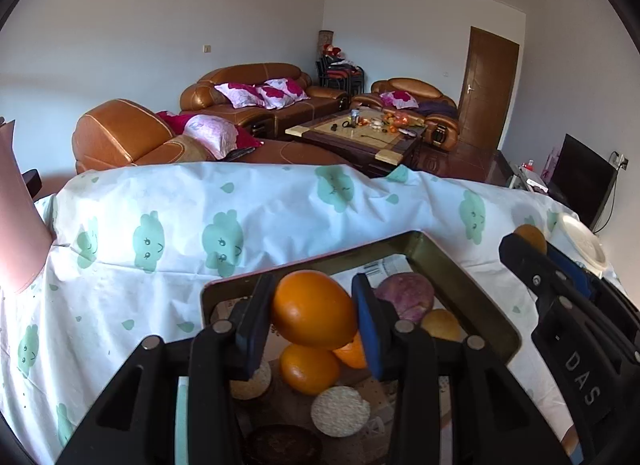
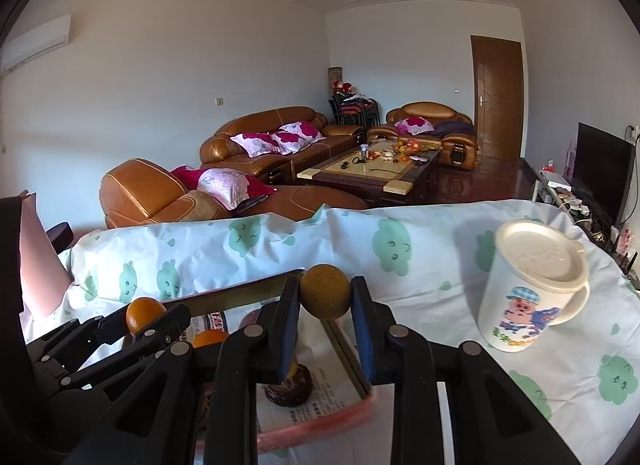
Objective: Organize fruits
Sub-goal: 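Lower the kiwi and orange into the tin box and open both tools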
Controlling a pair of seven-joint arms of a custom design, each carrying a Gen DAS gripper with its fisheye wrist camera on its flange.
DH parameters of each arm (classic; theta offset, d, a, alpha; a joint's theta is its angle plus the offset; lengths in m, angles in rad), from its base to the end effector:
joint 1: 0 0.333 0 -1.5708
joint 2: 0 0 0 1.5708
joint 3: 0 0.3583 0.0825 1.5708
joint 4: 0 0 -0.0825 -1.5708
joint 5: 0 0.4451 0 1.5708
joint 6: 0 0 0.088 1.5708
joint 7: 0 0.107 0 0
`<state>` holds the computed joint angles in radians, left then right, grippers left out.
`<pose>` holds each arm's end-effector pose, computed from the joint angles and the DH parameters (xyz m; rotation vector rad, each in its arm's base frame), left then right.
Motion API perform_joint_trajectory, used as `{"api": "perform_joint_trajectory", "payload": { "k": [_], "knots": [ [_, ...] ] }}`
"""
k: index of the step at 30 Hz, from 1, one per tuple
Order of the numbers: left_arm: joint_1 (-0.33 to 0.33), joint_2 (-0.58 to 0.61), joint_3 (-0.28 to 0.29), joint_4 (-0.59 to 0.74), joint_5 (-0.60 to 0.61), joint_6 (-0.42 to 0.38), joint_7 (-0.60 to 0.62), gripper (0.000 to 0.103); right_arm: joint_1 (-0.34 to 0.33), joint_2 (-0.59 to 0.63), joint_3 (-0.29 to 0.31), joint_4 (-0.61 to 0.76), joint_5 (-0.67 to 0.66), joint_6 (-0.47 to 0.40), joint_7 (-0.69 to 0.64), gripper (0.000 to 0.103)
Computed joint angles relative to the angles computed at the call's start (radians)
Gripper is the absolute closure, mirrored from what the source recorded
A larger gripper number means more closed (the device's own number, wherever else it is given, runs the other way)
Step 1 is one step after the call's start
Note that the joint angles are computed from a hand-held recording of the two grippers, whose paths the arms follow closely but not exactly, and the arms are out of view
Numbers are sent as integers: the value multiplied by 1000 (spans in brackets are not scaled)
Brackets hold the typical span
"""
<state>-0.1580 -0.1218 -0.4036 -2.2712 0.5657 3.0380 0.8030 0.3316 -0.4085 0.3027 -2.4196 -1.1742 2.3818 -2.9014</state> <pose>0.4739 -0.3546 0.5073 -1.4321 2.0488 -1.0541 0.4009 0.2950 0.5087 -1.2523 1.8827 -1.0455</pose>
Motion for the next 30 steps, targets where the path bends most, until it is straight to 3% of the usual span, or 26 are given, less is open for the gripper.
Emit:
{"api": "perform_joint_trajectory", "payload": {
  "k": [4,10,12,15,22,25,27,30],
  "knots": [
    [-42,30,44,24,-108,-52,96,62,-11,70,-32,52,-9,82,-4,75],
    [-68,70,75,65,-56,-128,62,63,-20,140,-75,83,5,216,-49,75],
    [-88,76,93,69,-104,-130,101,63,-24,159,-98,80,35,288,-66,75],
    [-96,75,95,78,-24,-163,59,63,-34,175,-118,70,102,354,-107,75],
    [-126,88,101,102,61,-268,42,63,-85,173,-102,54,93,461,-84,75],
    [-134,84,106,102,87,-273,16,62,-111,179,-97,53,40,536,-33,75],
    [-137,77,112,93,43,-255,36,61,-156,186,-91,52,-53,653,85,75],
    [-141,65,114,74,-52,-215,126,45,-214,190,-67,63,-207,740,271,74]
  ]
}}
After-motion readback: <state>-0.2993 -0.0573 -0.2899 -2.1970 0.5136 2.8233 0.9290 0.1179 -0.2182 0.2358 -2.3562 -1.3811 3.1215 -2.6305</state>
